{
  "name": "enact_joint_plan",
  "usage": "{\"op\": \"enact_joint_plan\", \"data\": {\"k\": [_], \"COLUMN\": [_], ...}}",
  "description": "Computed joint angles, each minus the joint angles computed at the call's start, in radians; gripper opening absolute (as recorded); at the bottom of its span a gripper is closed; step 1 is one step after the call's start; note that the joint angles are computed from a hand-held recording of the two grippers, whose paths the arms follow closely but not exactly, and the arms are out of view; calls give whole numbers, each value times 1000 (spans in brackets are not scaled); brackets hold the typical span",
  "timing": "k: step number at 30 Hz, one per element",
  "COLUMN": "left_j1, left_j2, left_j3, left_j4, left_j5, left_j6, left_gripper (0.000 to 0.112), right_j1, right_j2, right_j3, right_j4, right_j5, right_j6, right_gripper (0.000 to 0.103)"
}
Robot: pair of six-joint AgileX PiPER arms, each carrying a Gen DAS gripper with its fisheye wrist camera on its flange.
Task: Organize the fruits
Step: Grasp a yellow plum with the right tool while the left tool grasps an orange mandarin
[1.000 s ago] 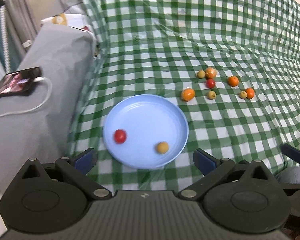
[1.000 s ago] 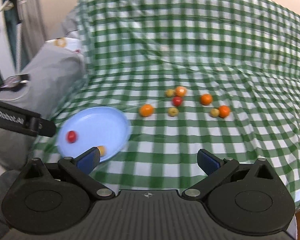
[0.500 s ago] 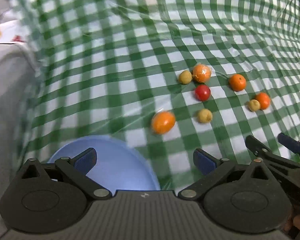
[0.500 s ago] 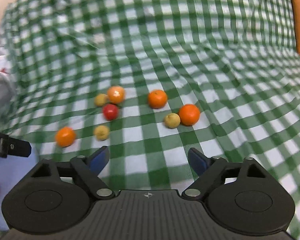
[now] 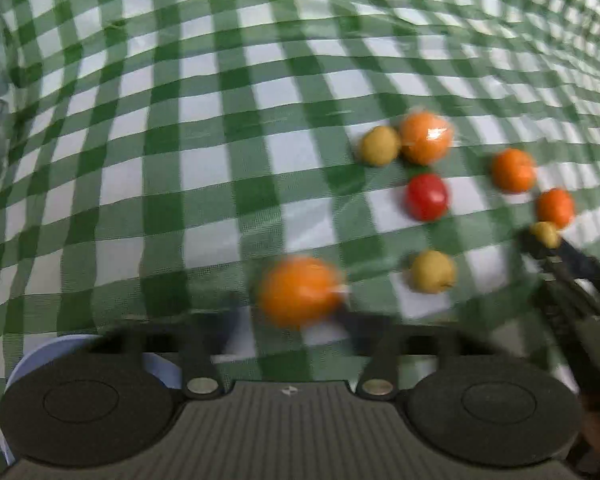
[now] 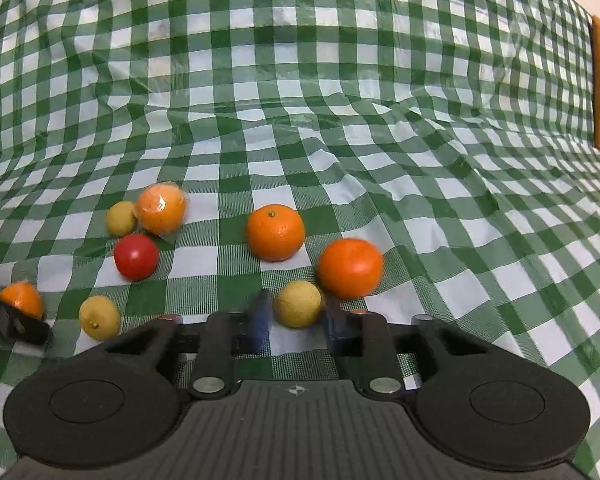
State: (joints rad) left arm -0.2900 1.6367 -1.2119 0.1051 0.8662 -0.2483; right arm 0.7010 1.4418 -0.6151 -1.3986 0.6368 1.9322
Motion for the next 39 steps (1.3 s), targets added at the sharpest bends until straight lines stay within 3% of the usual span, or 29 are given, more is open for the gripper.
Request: {"op": "enact_joint_plan", "data": {"k": [5,6,7,12,14,15,16,17,22,26,30,32,36,39], "left_j1": [20,9,0,-37,-42,-36,-33,-31,0,-19,-14,-27,-40,-60], "left_j2": [-75,-104,-141,-254,-249,-235,-225,-223,-154,-39,54,44,26,-71], "left_j3": [31,44,62,93,91,82,80,84,50,-2,-39,-14,0,48], "left_j4": [-39,-31,-29,-49,-47,-57,-52,-45,-103,-74,-80,-49,-17,0], "left_j5": [7,0,-10,29,45,58,57,45,-3,-41,-51,-105,-120,-106], "left_j6": [31,25,28,16,17,32,22,13,62,46,55,48,26,3], "left_gripper": [32,25,6,4,17,42,64,70,73,73,59,43,42,42], "right_j1": [22,46,74,299,365,372,371,368,298,208,158,123,102,140], "right_j2": [-87,-123,-159,-306,-319,-325,-329,-332,-328,-320,-315,-324,-314,-332], "right_j3": [-7,-2,4,17,13,12,14,21,64,109,152,170,177,175], "right_j4": [177,210,238,332,364,388,405,411,393,339,291,292,241,254], "right_j5": [20,44,68,272,334,342,341,337,266,160,95,59,32,75], "right_j6": [-151,-172,-193,-273,-292,-302,-306,-300,-261,-224,-172,-168,-134,-142], "right_gripper": [27,27,27,27,27,27,27,27,27,27,27,27,27,27]}}
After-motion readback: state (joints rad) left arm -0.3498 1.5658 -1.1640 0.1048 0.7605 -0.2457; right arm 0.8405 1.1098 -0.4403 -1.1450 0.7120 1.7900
